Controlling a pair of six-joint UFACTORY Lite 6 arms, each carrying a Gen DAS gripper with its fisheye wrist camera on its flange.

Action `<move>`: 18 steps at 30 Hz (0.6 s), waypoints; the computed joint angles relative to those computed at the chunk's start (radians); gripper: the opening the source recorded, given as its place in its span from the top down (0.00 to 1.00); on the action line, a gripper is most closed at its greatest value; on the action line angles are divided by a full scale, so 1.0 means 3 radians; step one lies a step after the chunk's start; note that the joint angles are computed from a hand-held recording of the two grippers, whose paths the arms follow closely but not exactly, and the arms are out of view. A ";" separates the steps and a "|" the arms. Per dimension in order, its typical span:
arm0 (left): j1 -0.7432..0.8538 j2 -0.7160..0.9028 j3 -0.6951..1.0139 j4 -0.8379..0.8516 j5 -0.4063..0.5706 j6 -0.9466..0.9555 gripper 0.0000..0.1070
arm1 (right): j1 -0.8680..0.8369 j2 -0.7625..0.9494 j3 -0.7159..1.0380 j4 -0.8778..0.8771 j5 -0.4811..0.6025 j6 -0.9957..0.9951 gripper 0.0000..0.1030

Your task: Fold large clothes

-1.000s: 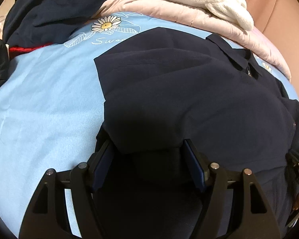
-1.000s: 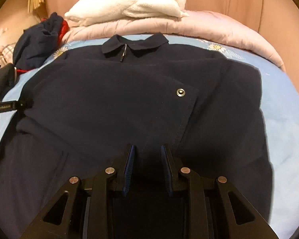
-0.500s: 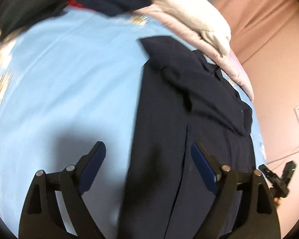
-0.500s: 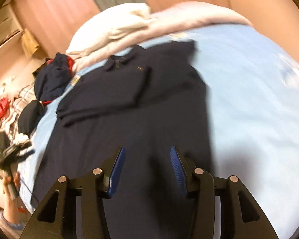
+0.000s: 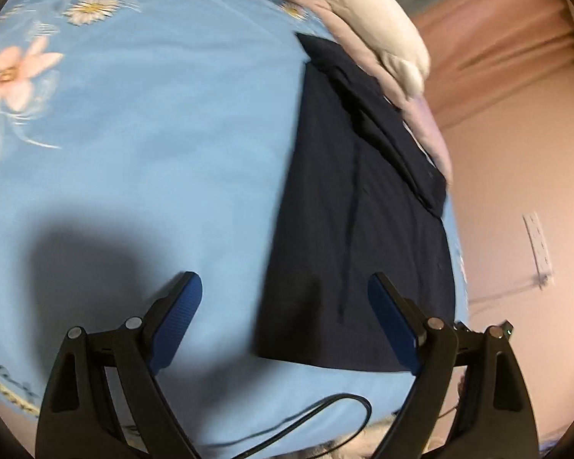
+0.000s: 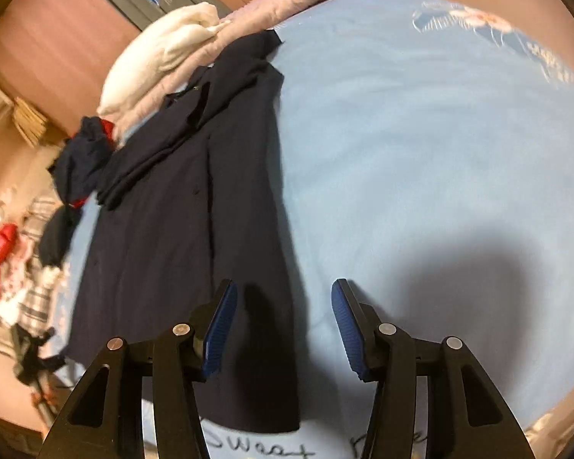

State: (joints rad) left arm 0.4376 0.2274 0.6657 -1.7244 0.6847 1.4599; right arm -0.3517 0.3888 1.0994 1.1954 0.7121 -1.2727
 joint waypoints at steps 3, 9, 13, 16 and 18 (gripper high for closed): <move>-0.0194 0.0163 0.0149 -0.0094 -0.0053 0.0019 0.17 | -0.0029 0.0013 -0.0027 0.0016 0.0135 -0.0074 0.50; -0.0187 0.0591 0.0478 -0.0053 0.0379 -0.0081 0.17 | 0.0012 0.0159 0.0003 0.0074 0.0399 -0.0181 0.49; -0.0262 0.0815 0.0779 0.0086 0.0466 -0.0269 0.17 | 0.0152 0.0339 0.0248 0.0031 0.0473 -0.0024 0.48; -0.0367 0.1017 0.1060 0.0198 0.0509 -0.0440 0.17 | 0.0213 0.0378 0.0261 0.0095 0.0442 -0.0043 0.48; -0.0461 0.1079 0.1171 0.0206 0.0430 -0.0484 0.17 | 0.0229 0.0382 0.0234 0.0164 0.0440 -0.0108 0.48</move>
